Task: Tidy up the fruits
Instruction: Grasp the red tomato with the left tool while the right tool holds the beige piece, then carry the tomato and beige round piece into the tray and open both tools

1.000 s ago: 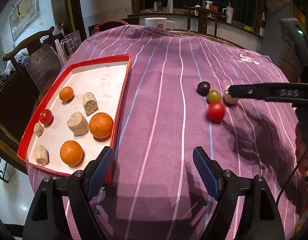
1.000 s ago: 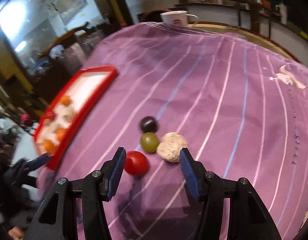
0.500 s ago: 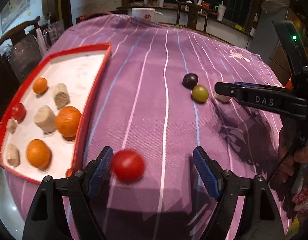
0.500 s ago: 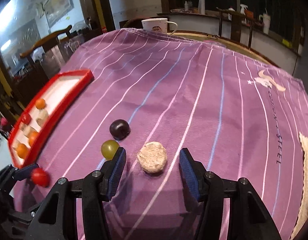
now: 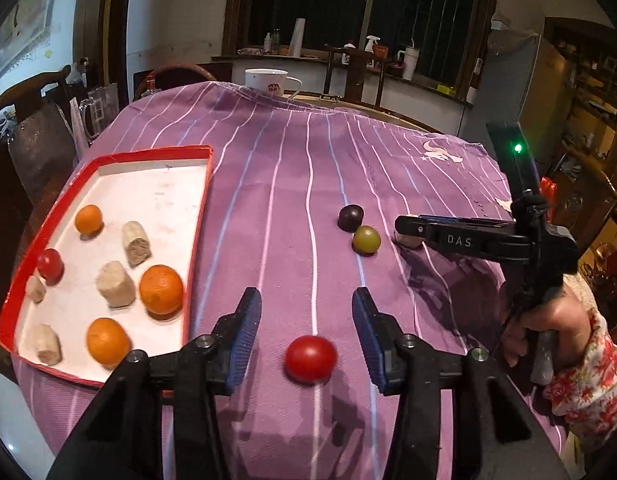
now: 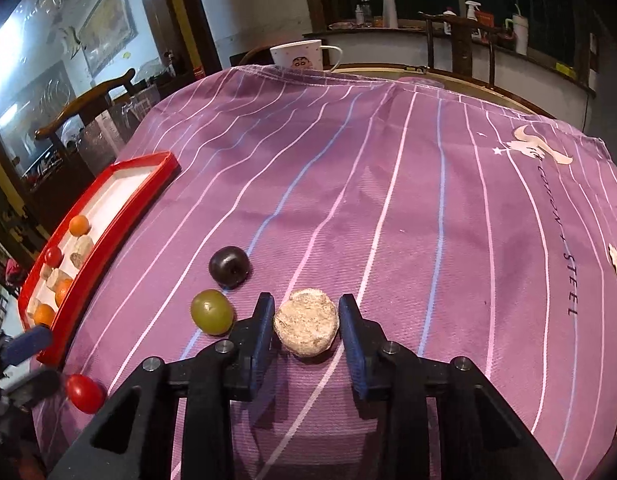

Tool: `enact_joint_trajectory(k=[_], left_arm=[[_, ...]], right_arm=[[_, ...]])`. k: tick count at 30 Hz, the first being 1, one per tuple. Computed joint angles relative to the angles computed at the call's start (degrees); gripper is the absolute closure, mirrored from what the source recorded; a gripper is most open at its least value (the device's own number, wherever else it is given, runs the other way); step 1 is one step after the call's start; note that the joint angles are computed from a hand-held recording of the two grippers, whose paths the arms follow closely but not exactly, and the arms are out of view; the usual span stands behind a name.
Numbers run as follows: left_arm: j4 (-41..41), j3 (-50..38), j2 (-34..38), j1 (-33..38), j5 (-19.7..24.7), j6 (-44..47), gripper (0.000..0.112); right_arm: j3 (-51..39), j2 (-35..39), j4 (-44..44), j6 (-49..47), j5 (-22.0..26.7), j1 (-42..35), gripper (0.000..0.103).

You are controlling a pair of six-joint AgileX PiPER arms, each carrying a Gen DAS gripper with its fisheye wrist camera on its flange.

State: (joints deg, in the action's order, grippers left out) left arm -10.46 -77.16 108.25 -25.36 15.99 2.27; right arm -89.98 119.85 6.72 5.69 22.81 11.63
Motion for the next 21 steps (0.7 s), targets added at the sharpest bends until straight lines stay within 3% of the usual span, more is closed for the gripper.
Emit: enact_joint_trajectory(k=[4, 8, 12, 15, 18, 21], left_arm=[[12.3, 0.3, 0.3, -1.4, 2.1, -8.7, 0.064], [17.5, -1.9, 3.5, -3.3, 4.6, -12.3, 0.064], [18.2, -3.5, 5.7, -3.9, 5.4, -13.4, 0.065], [21.5, -3.0, 5.8, -4.0, 4.6, -17.6, 0.081], [14.6, -1.9, 5.0, -2.9, 3.6, -12.2, 0.081], [15.6, -1.1, 4.1, -2.8, 2.8, -13.8, 0.081]], right_arm=[[0.2, 0.0, 5.0, -4.0, -0.1, -0.9, 0.066], [0.3, 0.2, 10.2, -8.4, 0.2, -1.8, 0.065], [0.9, 0.1, 10.5, -8.8, -0.6, -1.7, 0.064], [1.2, 0.0, 9.5, -8.1, -1.2, -1.4, 0.064], [1.6, -0.3, 7.2, -6.4, -1.7, -1.0, 0.065], [2.1, -0.6, 8.0, -7.1, -1.7, -1.0, 0.066]])
